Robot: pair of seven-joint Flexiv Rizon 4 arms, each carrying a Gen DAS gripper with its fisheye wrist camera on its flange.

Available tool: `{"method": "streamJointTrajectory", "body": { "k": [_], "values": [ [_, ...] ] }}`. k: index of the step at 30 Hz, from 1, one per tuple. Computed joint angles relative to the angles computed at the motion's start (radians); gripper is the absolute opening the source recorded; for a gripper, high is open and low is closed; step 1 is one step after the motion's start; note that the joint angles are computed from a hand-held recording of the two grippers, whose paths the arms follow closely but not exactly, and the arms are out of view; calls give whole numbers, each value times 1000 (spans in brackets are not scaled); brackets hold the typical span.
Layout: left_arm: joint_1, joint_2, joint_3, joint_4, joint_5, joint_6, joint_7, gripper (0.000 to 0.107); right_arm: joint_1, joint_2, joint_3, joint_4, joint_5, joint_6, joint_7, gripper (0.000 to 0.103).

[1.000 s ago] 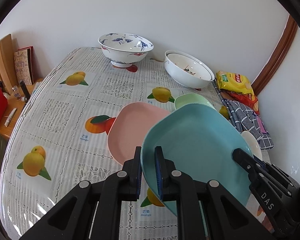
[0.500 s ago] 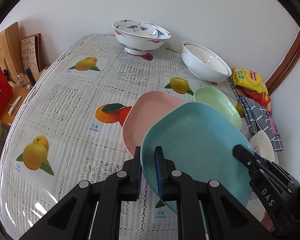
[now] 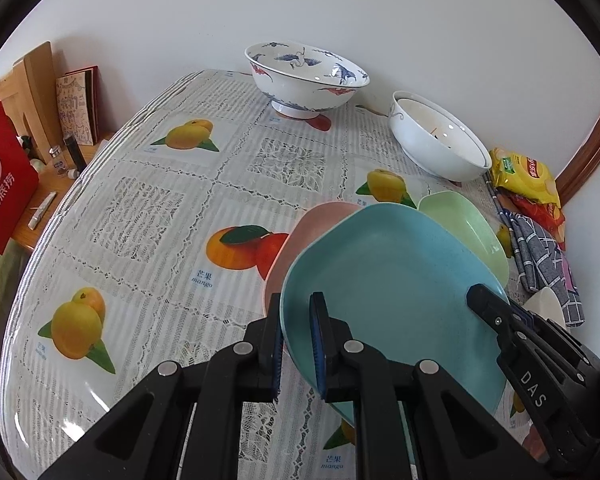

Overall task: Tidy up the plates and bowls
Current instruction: 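Lift the blue plate with the right tool and carry it over the pink plate, then lower the blue plate onto the pink plate and open the right tool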

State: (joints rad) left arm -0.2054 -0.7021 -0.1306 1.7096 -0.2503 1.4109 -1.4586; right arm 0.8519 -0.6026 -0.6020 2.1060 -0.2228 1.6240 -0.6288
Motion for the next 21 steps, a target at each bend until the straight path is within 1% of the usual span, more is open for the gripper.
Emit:
{"method": "streamJointTrajectory", "body": {
  "k": [3,10,14,19,21],
  "values": [
    [-17,-12,28,-24,6,-22,-19,13,-39,-16,35,-36,-16,-14,-15,11],
    [-37,-40,69,-69,29,-54,-65,14,-135,-46,128,-99,-50,-29,-39,11],
    [-40,-55,74,-89,39,-61,-81,14,-148,-61,133,-116,-67,-25,-33,11],
    [-41,-67,72,-105,50,-67,-89,15,-191,-75,167,-138,-75,-22,-50,11],
    [-47,-72,78,-113,56,-73,-93,15,-189,-82,161,-143,-78,-23,-54,11]
  ]
}}
